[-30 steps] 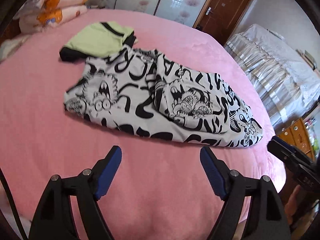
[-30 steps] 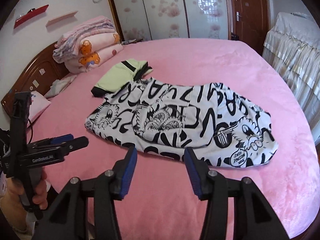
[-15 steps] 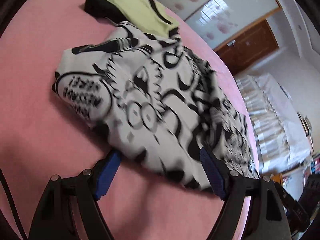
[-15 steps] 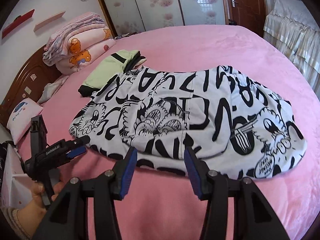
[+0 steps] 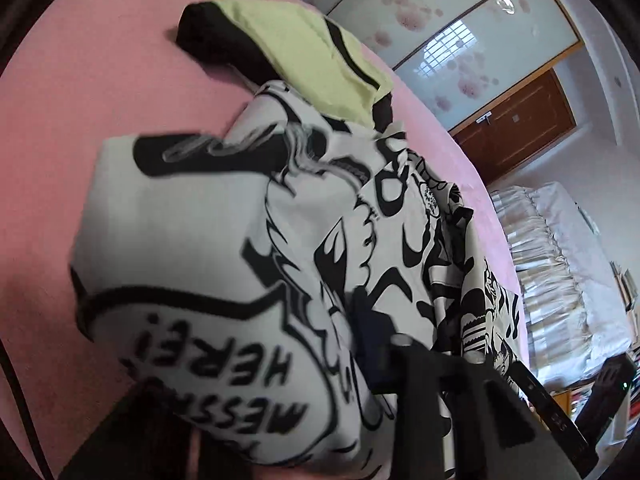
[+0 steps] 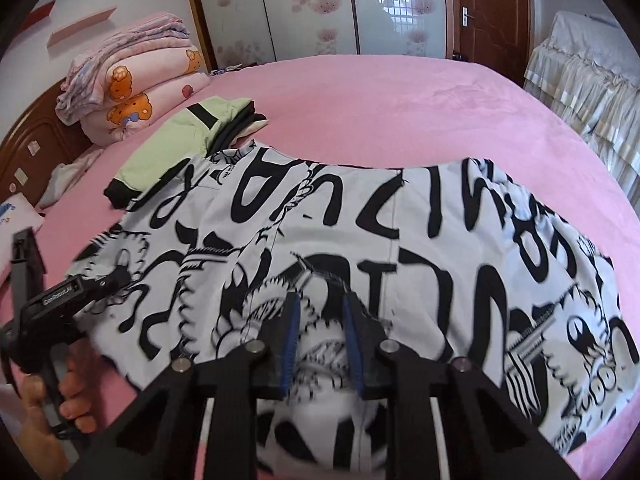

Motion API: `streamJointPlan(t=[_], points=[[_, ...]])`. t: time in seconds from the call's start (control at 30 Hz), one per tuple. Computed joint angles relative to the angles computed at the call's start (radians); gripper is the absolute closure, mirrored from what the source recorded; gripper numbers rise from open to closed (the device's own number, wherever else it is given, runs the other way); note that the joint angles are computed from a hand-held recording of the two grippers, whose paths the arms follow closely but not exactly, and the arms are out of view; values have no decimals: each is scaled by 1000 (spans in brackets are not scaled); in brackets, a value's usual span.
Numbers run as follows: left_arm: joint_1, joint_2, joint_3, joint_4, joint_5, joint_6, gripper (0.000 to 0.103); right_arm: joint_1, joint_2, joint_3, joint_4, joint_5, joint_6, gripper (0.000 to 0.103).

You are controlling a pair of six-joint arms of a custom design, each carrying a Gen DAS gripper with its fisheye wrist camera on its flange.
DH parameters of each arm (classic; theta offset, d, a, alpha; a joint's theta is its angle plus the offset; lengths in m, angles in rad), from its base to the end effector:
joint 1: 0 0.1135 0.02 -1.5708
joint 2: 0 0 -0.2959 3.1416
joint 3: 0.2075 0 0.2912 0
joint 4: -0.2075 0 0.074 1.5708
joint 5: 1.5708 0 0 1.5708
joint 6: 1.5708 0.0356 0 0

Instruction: Fold large clothes

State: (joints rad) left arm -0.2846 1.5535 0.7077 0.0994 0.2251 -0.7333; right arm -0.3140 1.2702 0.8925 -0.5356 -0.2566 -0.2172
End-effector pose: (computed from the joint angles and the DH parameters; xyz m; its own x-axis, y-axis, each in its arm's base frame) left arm 0.3131 -0.0999 0.1620 -0.7726 -0.4537 -0.4440 -0.1160 0.7885 -0.6040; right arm 0.2745 -0.0796 0.2610 -0.7677 0.0302 -0.6401 -0.0145 0.9978 0.0645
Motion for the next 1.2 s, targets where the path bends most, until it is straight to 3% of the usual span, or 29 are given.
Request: streamJointPlan(t=[0.13,0.23,0.47,0.53,0.63,0.77,0.93,1.07,1.2], points=[[-103,-88,24,-56,-187,95,92,53,94,-5,32,35,17,85],[-174,-148,53,-58,-253,162,94,66,118,-43,74,55,10,84],[-433,-134,253,-127,-400,338,94,-28,136,-15,3,-97,-16,84],[-489,-89,324,-150,-412,355,94,-72,142,7,-60,-172,-44,84],[-552,-24,421,-188,-430,367,94,-218,152,76,-243,-372,-130,85],[-632,68,555,-218,-437,364,94,-475,97,146,-444,-498,-353,85],[-738,250,765,-252,-453,408,94,-810,131,245,-531,-508,-584,85],[-805,455,964,-333,-426,425,94,-962,221,309,-472,-461,-593,84],[-843,695,1207,-543,-355,459,93,-1038,345,391,-472,-429,-564,84]])
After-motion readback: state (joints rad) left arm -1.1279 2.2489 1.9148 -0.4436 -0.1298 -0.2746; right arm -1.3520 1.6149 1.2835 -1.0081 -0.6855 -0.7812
